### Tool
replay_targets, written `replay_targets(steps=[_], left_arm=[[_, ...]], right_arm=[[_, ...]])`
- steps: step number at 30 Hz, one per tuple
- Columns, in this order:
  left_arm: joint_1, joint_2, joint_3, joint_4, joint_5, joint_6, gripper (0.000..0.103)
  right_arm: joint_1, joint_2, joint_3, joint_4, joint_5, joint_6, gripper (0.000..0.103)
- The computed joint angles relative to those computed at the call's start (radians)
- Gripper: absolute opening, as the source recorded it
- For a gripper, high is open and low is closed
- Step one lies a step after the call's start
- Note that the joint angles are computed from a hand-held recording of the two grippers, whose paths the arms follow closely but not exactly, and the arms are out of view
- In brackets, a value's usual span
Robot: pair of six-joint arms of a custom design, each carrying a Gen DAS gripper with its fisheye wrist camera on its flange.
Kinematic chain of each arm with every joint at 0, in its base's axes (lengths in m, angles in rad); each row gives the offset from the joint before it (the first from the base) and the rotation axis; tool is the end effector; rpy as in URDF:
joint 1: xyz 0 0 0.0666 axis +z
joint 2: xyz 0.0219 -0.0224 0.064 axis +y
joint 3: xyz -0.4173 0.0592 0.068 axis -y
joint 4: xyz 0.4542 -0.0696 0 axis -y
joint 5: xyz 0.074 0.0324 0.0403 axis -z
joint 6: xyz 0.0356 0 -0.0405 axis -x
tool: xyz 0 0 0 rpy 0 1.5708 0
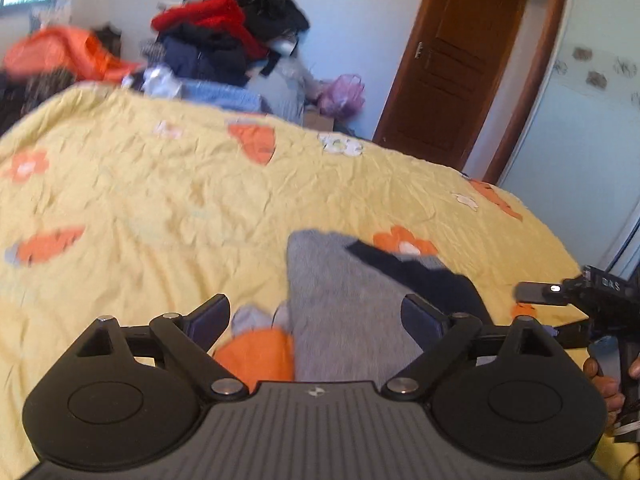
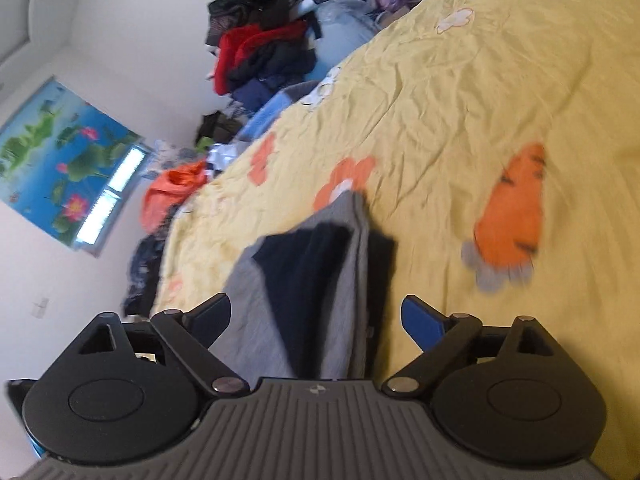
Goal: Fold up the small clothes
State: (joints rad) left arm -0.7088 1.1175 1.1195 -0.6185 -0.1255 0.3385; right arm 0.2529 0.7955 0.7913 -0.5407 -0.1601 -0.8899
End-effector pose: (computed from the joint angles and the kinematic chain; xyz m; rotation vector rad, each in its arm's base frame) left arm 0.3394 -0.2856 0.4731 0.3374 2.1927 -0.4526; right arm 0.3141 0.0866 0.4176 0.6011 2.1439 0.8276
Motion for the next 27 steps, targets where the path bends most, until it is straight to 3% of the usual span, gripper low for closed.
replay_targets(steps=[1, 4, 7, 8, 9, 10, 11, 13, 15, 18, 20, 21, 25, 27], left_arm=[[-0.025, 0.024, 0.01, 0.018, -0.037, -0.027, 0.093], [-0.074, 0.083, 0.02, 0.089, -0.035, -0.134, 0.093], [-0.09, 0.168, 0.061, 0.02, -0.007, -0.15, 0.093], [-0.092, 0.186, 0.064, 0.004, -0.017, -0.147, 0.093], [-0.096, 0.195, 0.063, 0.009, -0.038, -0.164, 0.094], [-0.101, 0.195, 0.056, 0.017, -0.046, -0.183, 0.095], [-0.102, 0.199, 0.057, 0.018, -0.046, -0.188, 0.097], [-0.106, 0.201, 0.055, 0.021, -0.055, -0.195, 0.1], [-0.109, 0.208, 0.056, 0.029, -0.067, -0.192, 0.102], [-0.11, 0.205, 0.056, 0.025, -0.076, -0.187, 0.102], [-0.109, 0.2, 0.051, 0.027, -0.074, -0.188, 0.102], [-0.108, 0.199, 0.049, 0.03, -0.073, -0.19, 0.102], [-0.108, 0.198, 0.047, 0.032, -0.072, -0.196, 0.102], [-0.109, 0.197, 0.047, 0.032, -0.072, -0.195, 0.102]], right_arm=[[-0.004, 0.052, 0.031, -0.01, -0.006, 0.038, 0.092], [-0.015, 0.179, 0.103, -0.046, -0.011, 0.09, 0.085], [-0.003, 0.24, 0.127, -0.014, 0.004, 0.112, 0.084], [0.012, 0.256, 0.141, -0.025, 0.019, 0.134, 0.079], [0.025, 0.263, 0.15, -0.042, 0.046, 0.175, 0.071], [0.04, 0.275, 0.166, -0.078, 0.095, 0.226, 0.042], [0.05, 0.281, 0.174, -0.106, 0.133, 0.274, 0.03], [0.028, 0.262, 0.146, -0.076, 0.103, 0.3, 0.023], [0.008, 0.256, 0.13, -0.05, 0.076, 0.281, 0.022], [0.035, 0.257, 0.141, -0.064, 0.131, 0.306, 0.031], [0.06, 0.252, 0.153, -0.089, 0.206, 0.289, 0.059], [0.072, 0.24, 0.154, -0.095, 0.251, 0.263, 0.063], [0.115, 0.159, 0.114, 0.051, 0.368, 0.196, 0.062], [0.131, 0.172, 0.139, 0.078, 0.333, 0.227, 0.066]])
